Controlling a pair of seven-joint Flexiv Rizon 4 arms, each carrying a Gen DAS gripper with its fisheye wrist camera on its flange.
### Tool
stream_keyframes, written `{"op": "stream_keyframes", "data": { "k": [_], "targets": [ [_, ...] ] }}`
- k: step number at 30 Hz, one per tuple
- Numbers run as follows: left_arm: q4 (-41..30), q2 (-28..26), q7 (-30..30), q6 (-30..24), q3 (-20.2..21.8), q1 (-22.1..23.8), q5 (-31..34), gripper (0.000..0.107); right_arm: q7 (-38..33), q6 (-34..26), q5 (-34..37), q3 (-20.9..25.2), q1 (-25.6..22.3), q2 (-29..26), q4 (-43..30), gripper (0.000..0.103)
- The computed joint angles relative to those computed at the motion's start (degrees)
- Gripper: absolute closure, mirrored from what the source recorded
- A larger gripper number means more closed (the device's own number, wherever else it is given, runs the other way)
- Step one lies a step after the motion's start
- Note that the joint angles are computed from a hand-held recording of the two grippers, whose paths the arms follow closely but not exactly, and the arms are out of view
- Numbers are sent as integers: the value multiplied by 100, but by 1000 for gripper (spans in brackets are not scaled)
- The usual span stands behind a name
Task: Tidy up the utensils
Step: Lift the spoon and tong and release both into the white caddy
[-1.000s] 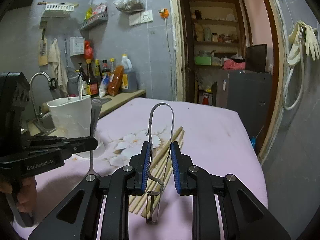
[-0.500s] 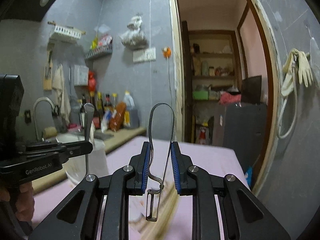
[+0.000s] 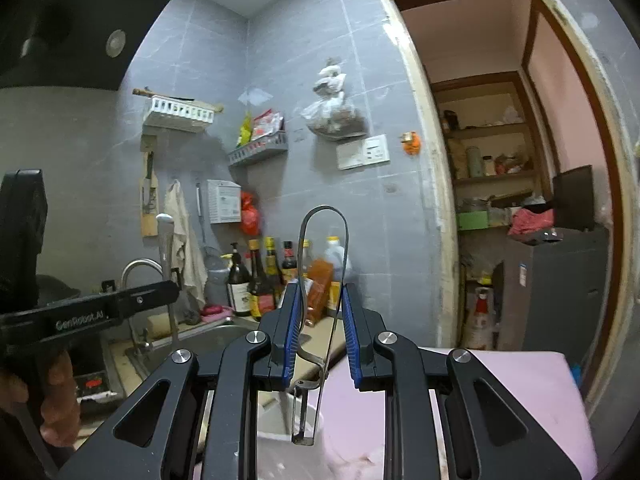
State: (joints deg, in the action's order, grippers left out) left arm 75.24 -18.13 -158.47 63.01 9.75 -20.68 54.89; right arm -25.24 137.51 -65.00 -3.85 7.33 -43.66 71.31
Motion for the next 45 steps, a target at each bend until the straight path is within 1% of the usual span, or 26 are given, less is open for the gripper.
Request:
{"op": "stream_keyframes", "data": {
  "k": [4,8,10,13,16,21,22,26,27,29,31,33,35,37,38,39,40,41,42,43,44,45],
  "targets": [
    [30,36,-169,-395,93,48,101,107,84,-184,-12,12,178,-202,-307,85],
    [43,-109,-129,-519,54,221,12,107,236,-420,-67,4,299,-412,-551,85],
    [50,-189,-106,-433,54,285,-32,107,304,-514,-151,-6,335,-509,-640,85],
    [93,-342,-79,-173,74,364,-152,107,594,-547,-464,-53,331,-661,-815,85],
    [89,-470,-2,-218,153,292,-216,107,649,-519,-593,-173,389,-729,-827,85],
    [212,-607,231,-31,171,340,-584,107,982,-390,-939,-391,412,-815,-976,85],
    [283,-617,345,72,138,392,-729,106,1084,-335,-995,-440,411,-832,-1013,84],
    [450,-669,675,425,132,480,-1201,106,1068,-306,-976,-565,462,-772,-888,83],
    [494,-675,715,525,148,486,-1310,103,1174,-289,-1063,-597,453,-777,-925,83],
    [669,-660,792,861,140,550,-1607,103,1472,-189,-1253,-698,435,-827,-1074,83],
    [749,-651,700,1080,287,469,-1732,96,1611,-108,-1286,-801,449,-836,-1119,82],
    [806,-622,564,1299,455,365,-1785,79,1628,-32,-1226,-852,449,-826,-1112,77],
    [854,-597,370,1533,623,268,-1813,77,1443,-16,-1052,-824,442,-740,-936,77],
    [849,-577,257,1651,772,157,-1842,77,1298,-7,-903,-756,393,-657,-801,74],
    [817,-578,180,1660,867,70,-1813,74,1153,-31,-778,-710,372,-585,-670,72],
    [776,-579,100,1686,958,-15,-1757,68,1014,-48,-670,-654,345,-529,-568,70],
    [714,-587,-8,1707,1065,-125,-1661,64,775,-81,-490,-593,323,-443,-397,67],
    [645,-600,-98,1691,1144,-215,-1583,56,547,-131,-323,-527,302,-369,-244,60],
    [589,-613,-184,1685,1203,-284,-1508,51,288,-169,-113,-463,277,-290,-74,52],
    [516,-626,-285,1667,1268,-374,-1405,49,61,-189,79,-406,245,-219,79,51],
    [417,-640,-374,1578,1329,-481,-1292,45,-234,-220,344,-372,223,-117,284,47],
    [356,-646,-441,1503,1344,-533,-1202,40,-421,-247,492,-337,194,-53,405,42]
  ]
}}
